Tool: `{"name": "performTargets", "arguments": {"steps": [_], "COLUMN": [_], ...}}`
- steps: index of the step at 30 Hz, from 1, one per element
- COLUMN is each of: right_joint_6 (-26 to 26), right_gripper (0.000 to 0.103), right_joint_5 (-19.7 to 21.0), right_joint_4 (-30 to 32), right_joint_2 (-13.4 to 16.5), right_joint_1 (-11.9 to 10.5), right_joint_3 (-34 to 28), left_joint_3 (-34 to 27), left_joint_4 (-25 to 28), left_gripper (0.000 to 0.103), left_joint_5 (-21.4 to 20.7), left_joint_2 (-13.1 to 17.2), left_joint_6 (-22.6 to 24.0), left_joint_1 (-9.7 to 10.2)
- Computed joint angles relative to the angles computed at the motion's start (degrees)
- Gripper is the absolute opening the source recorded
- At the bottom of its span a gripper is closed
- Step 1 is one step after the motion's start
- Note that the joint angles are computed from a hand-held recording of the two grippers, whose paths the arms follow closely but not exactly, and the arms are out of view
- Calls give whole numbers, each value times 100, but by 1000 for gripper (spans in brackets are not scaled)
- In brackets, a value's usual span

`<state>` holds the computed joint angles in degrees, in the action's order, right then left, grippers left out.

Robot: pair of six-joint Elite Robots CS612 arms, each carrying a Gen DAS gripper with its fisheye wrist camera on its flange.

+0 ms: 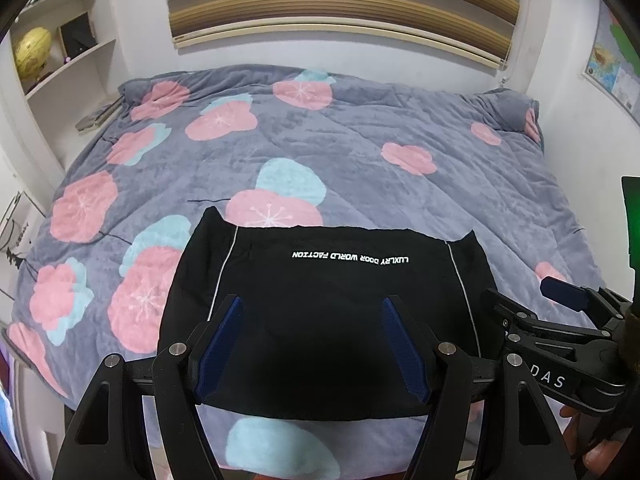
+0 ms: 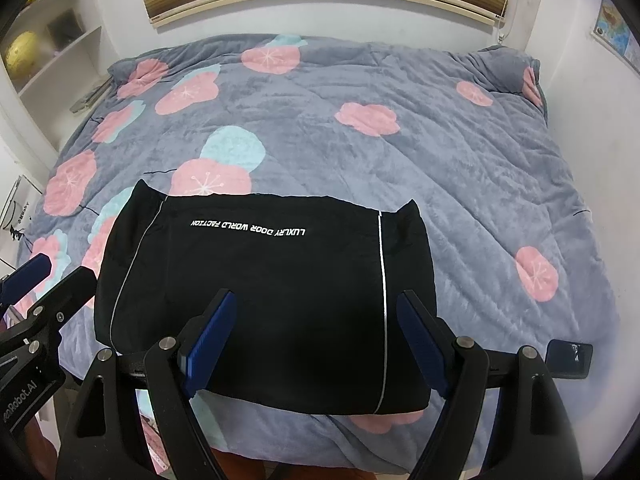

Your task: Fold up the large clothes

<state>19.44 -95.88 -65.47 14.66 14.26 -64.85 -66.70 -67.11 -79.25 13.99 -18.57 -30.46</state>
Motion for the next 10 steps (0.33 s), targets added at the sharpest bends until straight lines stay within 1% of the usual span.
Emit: {"name": "performTargets", "arguments": {"steps": [4,6,8,10], "right_joint_6": [-19,5,1,13], "right_gripper": [83,83,83,83], "right_joint_5": [10,-4,-12,-20], "right_joint_4": [-1,9,10,20], "right_joint_2": [3,9,12,19], "right_joint_1": [-12,-9,-14,-15], "right_joint_3": [-1,-3,-4,-12], "left_joint_3": [63,82,91,139], "left_joint_4": [-81,-199,-292,-300], "left_gripper": [73,73,73,73], "left_joint_5": [9,89,254,227], "left_joint_2": [-16,-5,3,-20], "left_joint_6": [82,169,229,239], "left_joint_1": [36,50,48,70]}}
